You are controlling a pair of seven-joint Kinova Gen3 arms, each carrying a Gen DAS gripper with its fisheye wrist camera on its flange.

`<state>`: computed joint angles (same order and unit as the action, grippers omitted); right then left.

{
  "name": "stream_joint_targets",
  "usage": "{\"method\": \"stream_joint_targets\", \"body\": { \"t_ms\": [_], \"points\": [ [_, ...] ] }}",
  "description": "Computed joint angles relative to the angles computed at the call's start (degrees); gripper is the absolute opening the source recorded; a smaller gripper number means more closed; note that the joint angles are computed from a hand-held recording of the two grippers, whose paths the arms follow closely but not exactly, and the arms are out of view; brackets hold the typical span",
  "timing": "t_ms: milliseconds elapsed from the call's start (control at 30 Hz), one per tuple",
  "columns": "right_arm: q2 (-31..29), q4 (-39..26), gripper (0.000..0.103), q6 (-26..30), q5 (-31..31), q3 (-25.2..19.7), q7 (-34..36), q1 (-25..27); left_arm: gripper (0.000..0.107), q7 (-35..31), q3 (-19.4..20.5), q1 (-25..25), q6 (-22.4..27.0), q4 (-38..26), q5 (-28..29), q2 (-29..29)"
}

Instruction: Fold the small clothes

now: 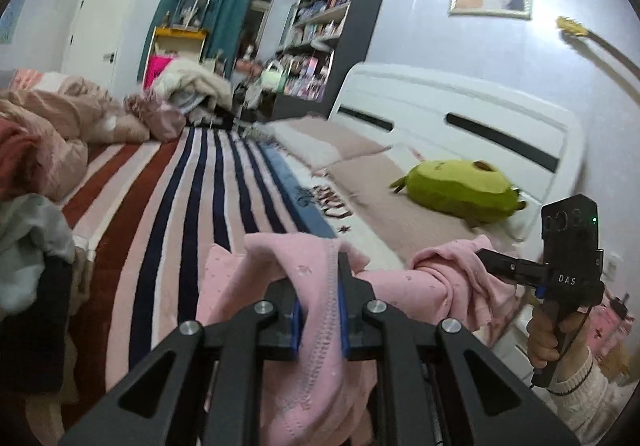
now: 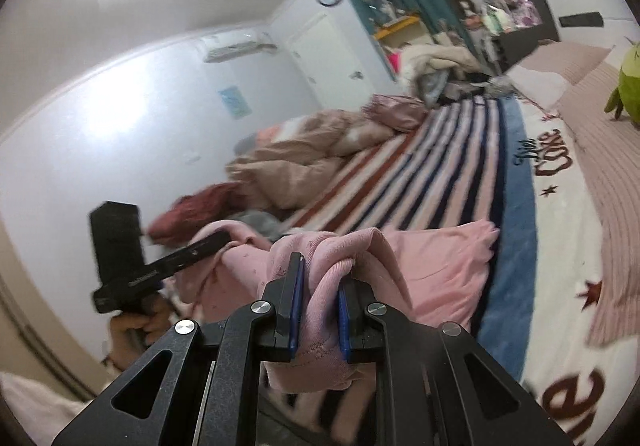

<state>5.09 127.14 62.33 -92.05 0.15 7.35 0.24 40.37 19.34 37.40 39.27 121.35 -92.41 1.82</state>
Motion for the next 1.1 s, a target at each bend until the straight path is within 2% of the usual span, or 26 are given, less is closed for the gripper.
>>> {"method": "stream_joint_targets", "body": {
  "t_ms": [133, 267, 400, 467, 533, 600, 667, 700, 733, 767, 833, 867, 900, 933, 1000, 1067, 1100],
  "points": [
    [7.1, -9.6, 0.009, -9.3, 2.1, 4.4, -9.1, -9.6, 0.011, -9.3, -1.7, -9.7, -9.3, -5.7, 4.6, 6.6],
    [14.8, -18.5, 0.009, -12.5, 6.8, 12.9, -18.4, -19.6, 0.012, -18.6, 0.0, -20.3, -18.3, -11.2, 11.1, 15.1],
    [22.1, -26.4, 0.009, -9.9, 11.1, 22.8, -27.8, -28.3, 0.012, -28.0, 7.9, -30.9, -19.5, -16.7, 17.3, 24.2],
    [24.8, -29.9, 0.009, -9.9, 14.4, 23.6, -32.4, -29.1, 0.013, -32.6, 13.0, -36.2, -18.6, -19.4, 20.6, 28.4],
    [26.8, -33.2, 0.009, -10.8, 19.0, 21.8, -37.1, -28.4, 0.014, -37.3, 18.3, -41.2, -18.0, -20.4, 23.6, 31.3],
    [27.5, -35.1, 0.012, -12.4, 23.7, 17.6, -40.5, -26.2, 0.018, -41.9, 20.8, -43.3, -16.8, -21.8, 26.6, 33.5],
    [27.0, -35.2, 0.013, -14.6, 27.2, 12.2, -42.1, -22.9, 0.03, -46.6, 20.3, -44.0, -19.3, -21.8, 30.7, 33.8],
    [26.6, -35.1, 0.013, -15.4, 28.8, 9.6, -42.8, -21.0, 0.047, -48.9, 21.2, -45.5, -21.4, -21.3, 32.4, 33.9],
    [26.3, -35.3, 0.017, -15.8, 30.4, 6.9, -43.5, -18.9, 0.065, -51.3, 21.7, -46.1, -22.6, -20.9, 34.4, 33.6],
    [26.1, -35.6, 0.021, -16.3, 32.3, 4.3, -44.6, -17.0, 0.072, -53.6, 22.2, -46.7, -22.8, -20.8, 36.2, 33.2],
    [24.5, -35.1, 0.032, -17.9, 36.4, -1.0, -46.0, -13.1, 0.078, -58.3, 22.3, -45.9, -21.1, -21.1, 40.3, 31.2],
    [23.7, -34.6, 0.045, -18.9, 38.2, -3.7, -46.5, -11.2, 0.079, -60.6, 22.3, -45.4, -19.7, -21.0, 42.2, 29.8],
    [22.6, -33.8, 0.052, -19.7, 39.7, -6.3, -46.4, -9.0, 0.079, -62.7, 21.4, -44.6, -19.1, -20.7, 44.5, 27.9],
    [21.7, -33.2, 0.055, -20.7, 41.3, -9.0, -46.8, -7.0, 0.081, -64.4, 19.8, -43.4, -18.7, -20.2, 46.8, 25.8],
    [18.5, -30.3, 0.055, -22.3, 42.3, -12.0, -45.0, -4.0, 0.081, -67.8, 15.2, -40.3, -19.6, -18.1, 51.5, 21.4],
    [16.0, -27.4, 0.054, -22.6, 40.7, -14.5, -40.9, -1.1, 0.081, -72.0, 11.9, -37.9, -21.4, -15.5, 56.1, 17.6],
    [14.8, -26.1, 0.05, -22.5, 40.4, -16.0, -39.4, 0.4, 0.081, -73.2, 9.6, -35.6, -21.8, -14.3, 57.7, 16.0]
  ]
}}
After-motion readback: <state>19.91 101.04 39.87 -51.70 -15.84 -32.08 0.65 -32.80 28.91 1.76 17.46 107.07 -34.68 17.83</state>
